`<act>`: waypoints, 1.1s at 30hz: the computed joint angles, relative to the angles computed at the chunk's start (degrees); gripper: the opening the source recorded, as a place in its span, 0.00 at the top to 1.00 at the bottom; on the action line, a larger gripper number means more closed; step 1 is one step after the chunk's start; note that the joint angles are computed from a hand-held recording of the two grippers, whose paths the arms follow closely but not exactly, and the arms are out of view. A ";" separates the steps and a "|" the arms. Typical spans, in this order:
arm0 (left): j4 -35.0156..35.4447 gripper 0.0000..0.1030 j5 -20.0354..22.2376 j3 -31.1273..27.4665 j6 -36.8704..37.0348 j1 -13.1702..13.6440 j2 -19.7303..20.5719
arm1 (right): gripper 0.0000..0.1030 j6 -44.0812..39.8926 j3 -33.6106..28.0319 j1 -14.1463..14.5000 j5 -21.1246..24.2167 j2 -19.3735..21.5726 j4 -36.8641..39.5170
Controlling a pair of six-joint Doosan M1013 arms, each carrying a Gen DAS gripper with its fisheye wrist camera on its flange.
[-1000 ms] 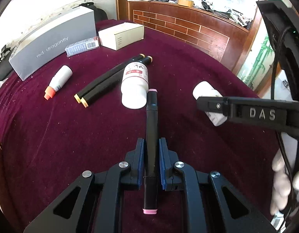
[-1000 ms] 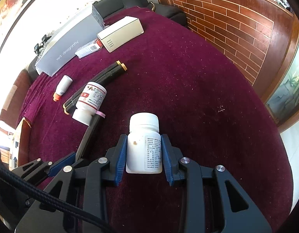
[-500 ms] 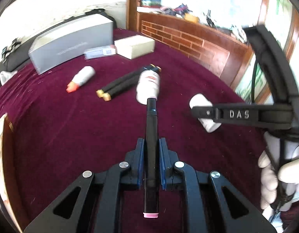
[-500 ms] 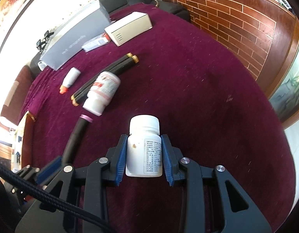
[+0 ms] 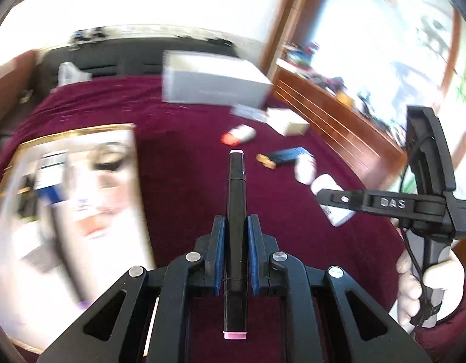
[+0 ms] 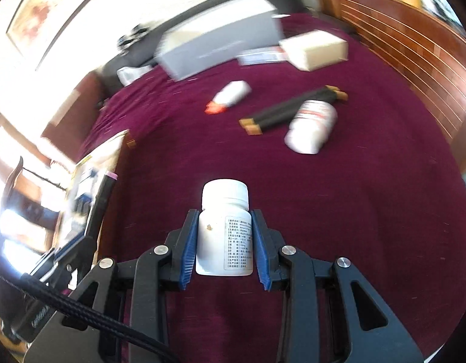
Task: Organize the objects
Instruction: 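Carry the pill bottle and pink-capped marker into the tray and open both grippers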
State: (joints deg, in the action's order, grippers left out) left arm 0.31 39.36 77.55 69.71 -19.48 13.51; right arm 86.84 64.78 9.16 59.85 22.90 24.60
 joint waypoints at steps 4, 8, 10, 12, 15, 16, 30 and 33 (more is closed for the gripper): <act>8.45 0.89 -1.20 4.71 -9.93 2.62 -3.82 | 0.70 -2.45 -2.35 2.92 1.81 0.98 1.89; 13.21 0.89 -0.52 8.14 -16.57 5.34 -6.09 | 0.69 -4.57 -5.09 6.24 3.77 2.42 2.42; 15.38 0.89 0.41 9.47 -19.17 6.57 -6.65 | 0.69 -5.26 -6.27 7.43 4.81 3.28 2.78; 16.46 0.89 1.08 10.70 -20.13 7.64 -7.14 | 0.69 -5.65 -7.80 8.99 6.25 4.52 2.77; 16.06 0.89 1.99 11.62 -20.11 9.06 -7.09 | 0.69 -6.19 -9.72 10.97 8.05 6.22 2.14; 15.71 0.89 2.31 11.74 -19.94 9.48 -6.89 | 0.69 -6.34 -10.26 11.51 8.67 6.72 1.92; 13.64 0.89 1.52 12.73 -17.99 11.12 -6.05 | 0.69 -5.73 -15.15 16.70 13.62 11.74 -7.26; 12.91 0.88 -0.51 13.36 -18.36 11.55 -6.38 | 0.69 -5.57 -14.59 17.07 13.38 11.48 -8.35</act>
